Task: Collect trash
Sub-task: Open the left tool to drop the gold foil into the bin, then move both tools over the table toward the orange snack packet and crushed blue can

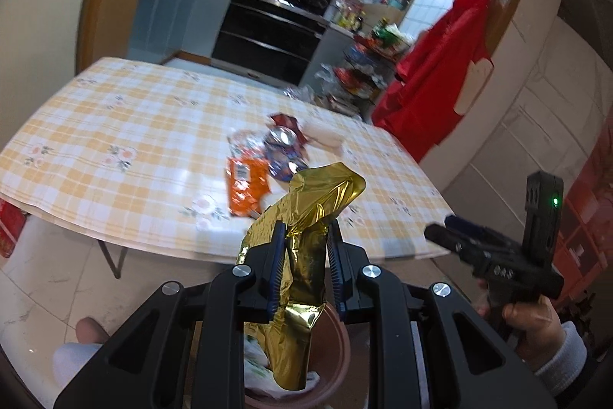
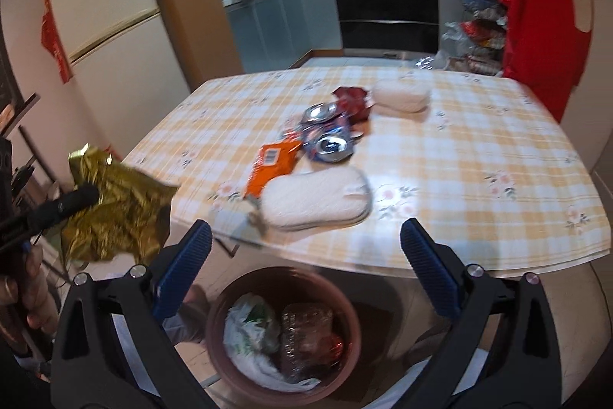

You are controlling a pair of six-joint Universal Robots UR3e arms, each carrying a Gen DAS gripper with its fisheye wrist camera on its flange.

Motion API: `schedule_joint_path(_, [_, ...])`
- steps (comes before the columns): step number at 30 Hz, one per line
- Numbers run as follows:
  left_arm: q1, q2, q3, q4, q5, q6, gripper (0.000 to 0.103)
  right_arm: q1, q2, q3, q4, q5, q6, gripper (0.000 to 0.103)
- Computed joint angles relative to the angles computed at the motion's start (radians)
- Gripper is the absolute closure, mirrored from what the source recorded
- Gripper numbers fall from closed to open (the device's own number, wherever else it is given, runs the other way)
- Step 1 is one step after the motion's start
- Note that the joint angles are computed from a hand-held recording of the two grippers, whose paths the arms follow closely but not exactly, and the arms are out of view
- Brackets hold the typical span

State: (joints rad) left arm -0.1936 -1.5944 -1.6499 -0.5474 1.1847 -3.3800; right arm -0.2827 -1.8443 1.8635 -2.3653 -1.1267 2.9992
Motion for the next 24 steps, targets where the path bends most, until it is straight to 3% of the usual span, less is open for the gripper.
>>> schedule_joint_path(15, [-0.137, -0.189, 0.189, -0.097, -0.014, 0.028, 0.08, -0.212, -0.103, 0.138, 0.02, 0.106, -0.06, 0.006])
schedule_joint_path(17, [-0.147, -0.202, 0.206, -0.1, -0.003, 0.03, 0.068, -0.225, -0.106, 0.142, 0.023, 0.111, -0.06, 0.006])
schedule_joint_path(19, [-0.154, -0.202, 0.207, -0.09, 0.017, 0.026, 0.049, -0.234, -0.111, 0.146, 0.028, 0.117, -0.058, 0.006])
schedule_joint_path(24, [-0.169, -0.171, 0.165, -0.045, 0.129, 0.029, 0.026, -0.234, -0.115, 0.153, 0.03, 0.11, -0.056, 0.006])
